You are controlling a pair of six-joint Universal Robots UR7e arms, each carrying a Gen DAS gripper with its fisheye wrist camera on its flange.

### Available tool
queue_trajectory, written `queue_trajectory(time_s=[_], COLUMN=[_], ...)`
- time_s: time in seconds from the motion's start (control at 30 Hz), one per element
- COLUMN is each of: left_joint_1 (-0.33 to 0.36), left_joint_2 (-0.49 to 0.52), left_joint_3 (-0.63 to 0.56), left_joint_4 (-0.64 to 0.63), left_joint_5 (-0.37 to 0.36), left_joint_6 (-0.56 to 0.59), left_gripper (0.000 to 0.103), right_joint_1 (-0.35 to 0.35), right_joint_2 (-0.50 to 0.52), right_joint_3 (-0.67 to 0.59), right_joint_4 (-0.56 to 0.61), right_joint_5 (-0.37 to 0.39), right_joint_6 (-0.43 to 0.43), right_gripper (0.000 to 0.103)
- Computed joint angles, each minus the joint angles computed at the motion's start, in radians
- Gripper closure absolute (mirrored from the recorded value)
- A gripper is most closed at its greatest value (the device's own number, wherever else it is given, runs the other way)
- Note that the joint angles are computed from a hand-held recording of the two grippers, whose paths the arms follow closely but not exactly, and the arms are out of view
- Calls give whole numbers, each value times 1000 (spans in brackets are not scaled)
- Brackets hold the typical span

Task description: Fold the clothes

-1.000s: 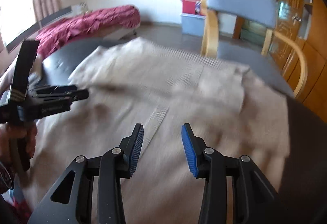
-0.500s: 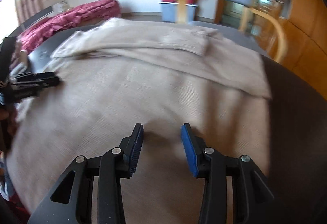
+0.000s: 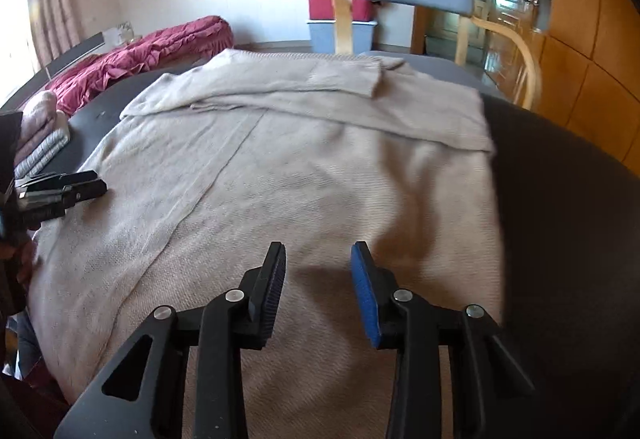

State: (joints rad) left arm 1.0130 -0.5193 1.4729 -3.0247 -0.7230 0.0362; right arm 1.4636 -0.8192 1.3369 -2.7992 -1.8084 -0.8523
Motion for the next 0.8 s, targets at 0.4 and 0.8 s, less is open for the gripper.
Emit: queue_trajectory(time_s=[0.4,0.8], left_joint_1=[19,20], left_joint_2=[-27,-23], left_joint_3=[41,38], left_joint_4=[-54,-61], left_joint_5=[-76,-72], left_joint_6=[-2,4], left_gripper=[58,58], right_joint_1=[-40,9], right_joint_2=[-2,269], right_joint_3=[-100,-522], right_joint_4=[58,193], right_joint_5=[5,-148], right_joint_6=[126,21], right_gripper=[79,88])
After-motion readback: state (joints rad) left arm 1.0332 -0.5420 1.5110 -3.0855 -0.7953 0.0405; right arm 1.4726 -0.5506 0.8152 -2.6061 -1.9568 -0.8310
